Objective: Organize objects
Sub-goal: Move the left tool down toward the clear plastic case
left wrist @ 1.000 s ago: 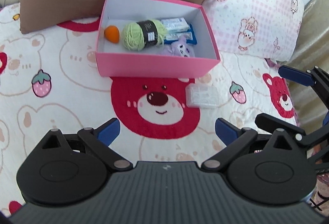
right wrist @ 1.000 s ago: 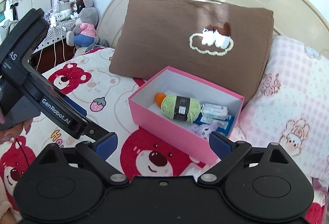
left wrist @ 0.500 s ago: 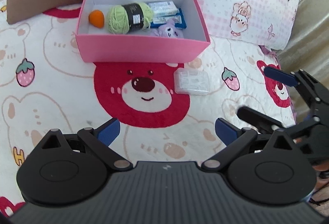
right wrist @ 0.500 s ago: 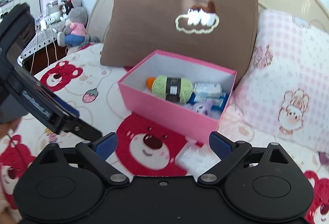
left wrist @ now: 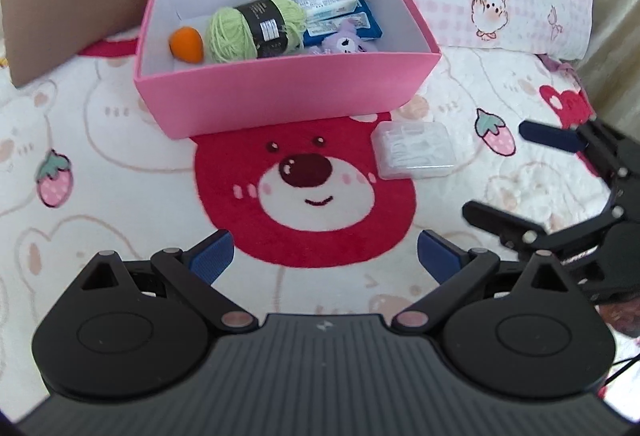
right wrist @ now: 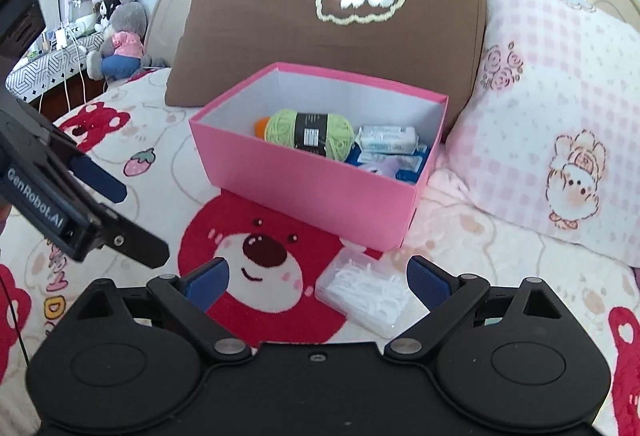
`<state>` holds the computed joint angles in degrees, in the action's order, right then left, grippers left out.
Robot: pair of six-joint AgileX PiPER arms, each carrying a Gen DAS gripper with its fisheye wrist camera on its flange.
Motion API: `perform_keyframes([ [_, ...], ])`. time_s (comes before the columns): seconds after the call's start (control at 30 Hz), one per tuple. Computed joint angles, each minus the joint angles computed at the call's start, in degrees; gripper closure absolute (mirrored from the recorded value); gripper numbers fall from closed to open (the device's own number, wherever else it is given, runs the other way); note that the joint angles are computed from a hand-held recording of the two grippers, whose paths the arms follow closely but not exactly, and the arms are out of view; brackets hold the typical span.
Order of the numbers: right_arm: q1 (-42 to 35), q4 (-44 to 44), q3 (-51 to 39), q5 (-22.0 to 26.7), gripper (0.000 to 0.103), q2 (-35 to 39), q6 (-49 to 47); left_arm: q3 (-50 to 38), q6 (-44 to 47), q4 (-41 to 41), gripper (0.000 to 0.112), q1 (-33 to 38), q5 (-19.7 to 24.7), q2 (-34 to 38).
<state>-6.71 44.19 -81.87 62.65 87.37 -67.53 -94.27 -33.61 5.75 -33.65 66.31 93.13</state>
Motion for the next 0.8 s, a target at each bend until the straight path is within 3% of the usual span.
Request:
perform_keyframes([
  [0.13,0.6,1.6,6.6,-7.4,0.006,-0.1,-5.7,4.7,1.5,-4.8,0.013,2.4,-7.9,-0.4],
  [0.23,3.4,-1.9,10.1,-16.2,0.006,0.3,-2.9,7.5,3.4,-9.0,0.013,4.1,-14.1,0.5],
  [0.3,4.8,-4.9,10.4,-19.2,0.006,1.3,0.2,8.8,3.8,-9.2,0.013,4.1,-18.0,1.6],
  [0.43,4.3,-5.6,8.4,-17.0,0.007,3.8,1.3,9.9,5.1,-9.8,0.014,4.3,-24.8,4.6],
  [0.53,5.0,-7.4,7.8,-17.3,0.007,4.7,1.7,10.6,2.4,-4.7,0.015,3.1,-30.6,6.5],
  [0.8,6.8,-11.8,3.9,-13.7,0.011,8.7,5.9,7.6,6.9,-8.0,0.016,2.6,-34.5,12.7],
])
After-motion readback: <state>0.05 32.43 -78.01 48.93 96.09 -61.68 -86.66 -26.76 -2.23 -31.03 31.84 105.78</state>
